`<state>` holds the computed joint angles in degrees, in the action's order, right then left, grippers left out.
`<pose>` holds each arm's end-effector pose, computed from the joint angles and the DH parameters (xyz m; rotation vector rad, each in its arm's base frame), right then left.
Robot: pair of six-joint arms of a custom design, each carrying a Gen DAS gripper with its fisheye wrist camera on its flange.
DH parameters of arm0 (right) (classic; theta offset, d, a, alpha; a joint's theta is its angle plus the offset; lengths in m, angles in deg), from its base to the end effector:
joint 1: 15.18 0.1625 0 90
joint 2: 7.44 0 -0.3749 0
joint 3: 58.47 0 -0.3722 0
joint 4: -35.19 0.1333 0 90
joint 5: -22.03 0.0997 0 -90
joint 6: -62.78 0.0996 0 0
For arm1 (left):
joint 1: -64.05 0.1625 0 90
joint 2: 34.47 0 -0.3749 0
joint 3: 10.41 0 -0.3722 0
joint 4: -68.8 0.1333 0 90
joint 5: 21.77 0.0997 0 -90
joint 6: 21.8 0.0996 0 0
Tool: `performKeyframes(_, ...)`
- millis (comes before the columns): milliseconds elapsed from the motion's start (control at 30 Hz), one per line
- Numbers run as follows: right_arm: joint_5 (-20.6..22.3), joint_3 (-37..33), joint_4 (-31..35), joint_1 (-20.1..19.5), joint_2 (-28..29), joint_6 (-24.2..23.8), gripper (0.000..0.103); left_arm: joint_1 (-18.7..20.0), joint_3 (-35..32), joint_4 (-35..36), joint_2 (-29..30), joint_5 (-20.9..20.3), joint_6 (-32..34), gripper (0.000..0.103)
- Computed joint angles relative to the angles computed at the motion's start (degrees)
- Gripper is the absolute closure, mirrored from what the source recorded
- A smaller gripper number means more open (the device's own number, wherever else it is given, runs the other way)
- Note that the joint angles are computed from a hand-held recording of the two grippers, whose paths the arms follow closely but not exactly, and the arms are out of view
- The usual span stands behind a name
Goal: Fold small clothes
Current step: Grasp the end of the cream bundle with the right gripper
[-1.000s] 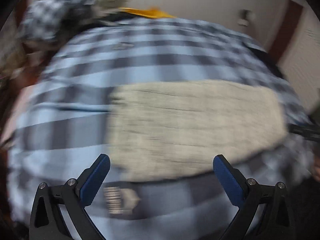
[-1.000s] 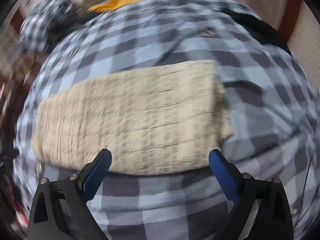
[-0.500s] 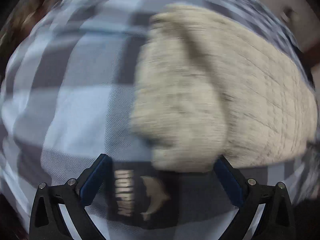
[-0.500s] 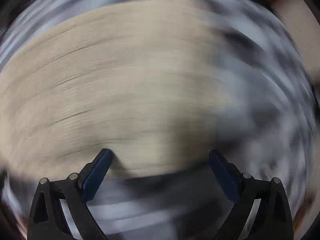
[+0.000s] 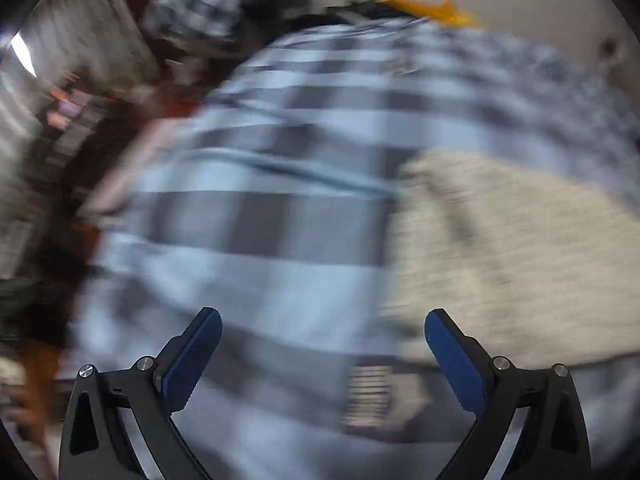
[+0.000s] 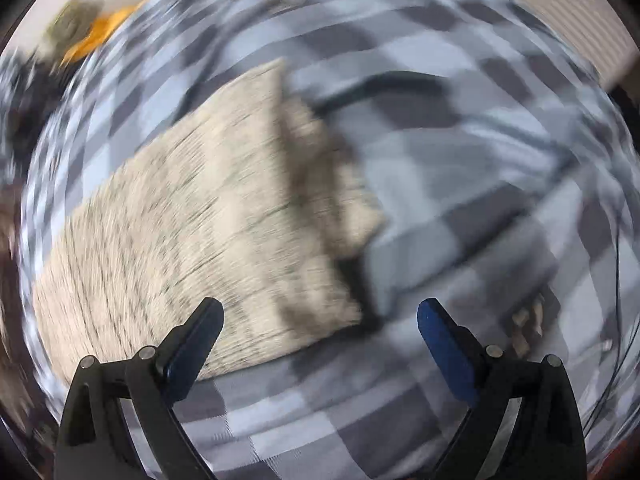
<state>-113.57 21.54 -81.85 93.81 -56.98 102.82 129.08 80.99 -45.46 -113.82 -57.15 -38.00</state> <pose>0.2733 -0.6033 0.1835 -0.4063 -2.3514 0.4320 -0.0347 -0.5827 0.4180 0.0479 2.2444 -0.6314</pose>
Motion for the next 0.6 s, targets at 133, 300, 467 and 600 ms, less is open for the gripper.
performKeyframes(133,-2.63,-6.85,11.60,-0.76,6.15,0.19,0.007,1.76,-2.93,-0.08,2.94,-12.59,1.14,0.000)
performKeyframes(300,6.75,-0.92,6.56,-4.90,0.45,1.85,0.014,0.89,-3.75,6.82,4.67,-8.62,0.36,0.000)
performKeyframes(467,9.61,3.23,1.47,-6.38,-3.65,-3.71,0.057,1.01,-4.28,7.62,3.43,-9.84,-2.20,0.000)
performKeyframes(600,9.47,2.66,2.02,-6.16,-2.69,-8.53,0.090,2.34,-6.17,5.74,5.32,-10.01,-2.23,0.000)
